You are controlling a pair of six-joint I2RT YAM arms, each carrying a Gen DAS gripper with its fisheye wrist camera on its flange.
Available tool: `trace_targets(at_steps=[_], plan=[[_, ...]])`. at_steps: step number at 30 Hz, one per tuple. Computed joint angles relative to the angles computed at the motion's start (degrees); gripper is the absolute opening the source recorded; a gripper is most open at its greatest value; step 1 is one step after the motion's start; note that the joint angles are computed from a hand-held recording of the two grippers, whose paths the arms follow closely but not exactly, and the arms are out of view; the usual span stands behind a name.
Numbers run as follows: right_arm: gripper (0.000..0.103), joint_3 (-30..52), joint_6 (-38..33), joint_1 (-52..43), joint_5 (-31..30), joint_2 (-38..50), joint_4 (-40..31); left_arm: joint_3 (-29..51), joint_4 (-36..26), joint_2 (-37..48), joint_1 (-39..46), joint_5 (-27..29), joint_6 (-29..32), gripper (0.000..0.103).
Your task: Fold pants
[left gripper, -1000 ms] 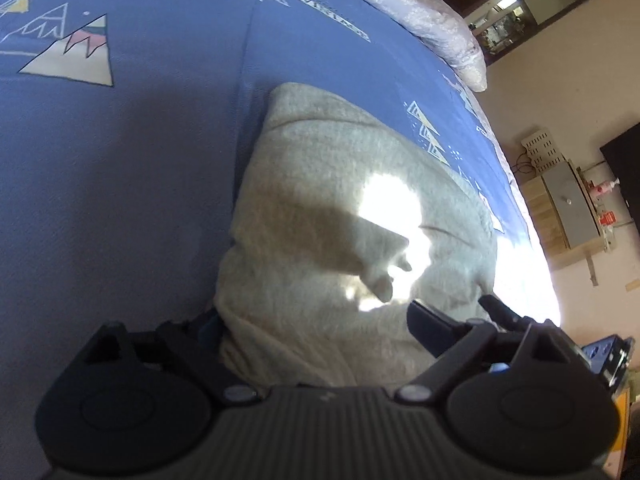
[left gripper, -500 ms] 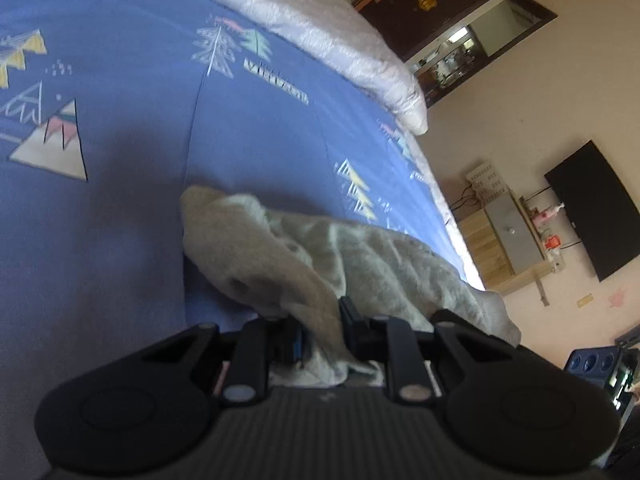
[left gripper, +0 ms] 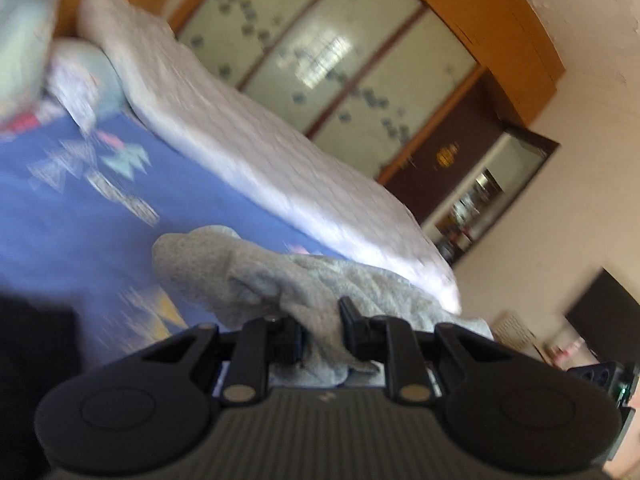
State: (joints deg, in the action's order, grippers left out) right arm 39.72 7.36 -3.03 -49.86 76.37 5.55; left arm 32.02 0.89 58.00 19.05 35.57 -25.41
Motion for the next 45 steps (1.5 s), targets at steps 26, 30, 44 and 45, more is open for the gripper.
trace_targets(at_steps=[26,30,44,45], plan=[[0.066,20.3,7.6,33.9,30.3,36.9,7.1,8.8,4.7,34.9,25.3,-16.0,13.3,0.044],[0.067,16.5,7.6,34.7,29.3,29.4,3.2,2.1,-0.8,18.9,20.8,-21.5,15.6,0.051],[0.086,-3.9,6.5,32.4,30.3,-3.8,1.1,-3.7,-36.4,-32.1,-11.7,-57.4,4.7,0.103],[0.087,-4.4,6.2,31.7,29.5,-5.7,-0.1,-2.7,-39.9,-33.0,-16.0,-60.9,1.7,0.103]])
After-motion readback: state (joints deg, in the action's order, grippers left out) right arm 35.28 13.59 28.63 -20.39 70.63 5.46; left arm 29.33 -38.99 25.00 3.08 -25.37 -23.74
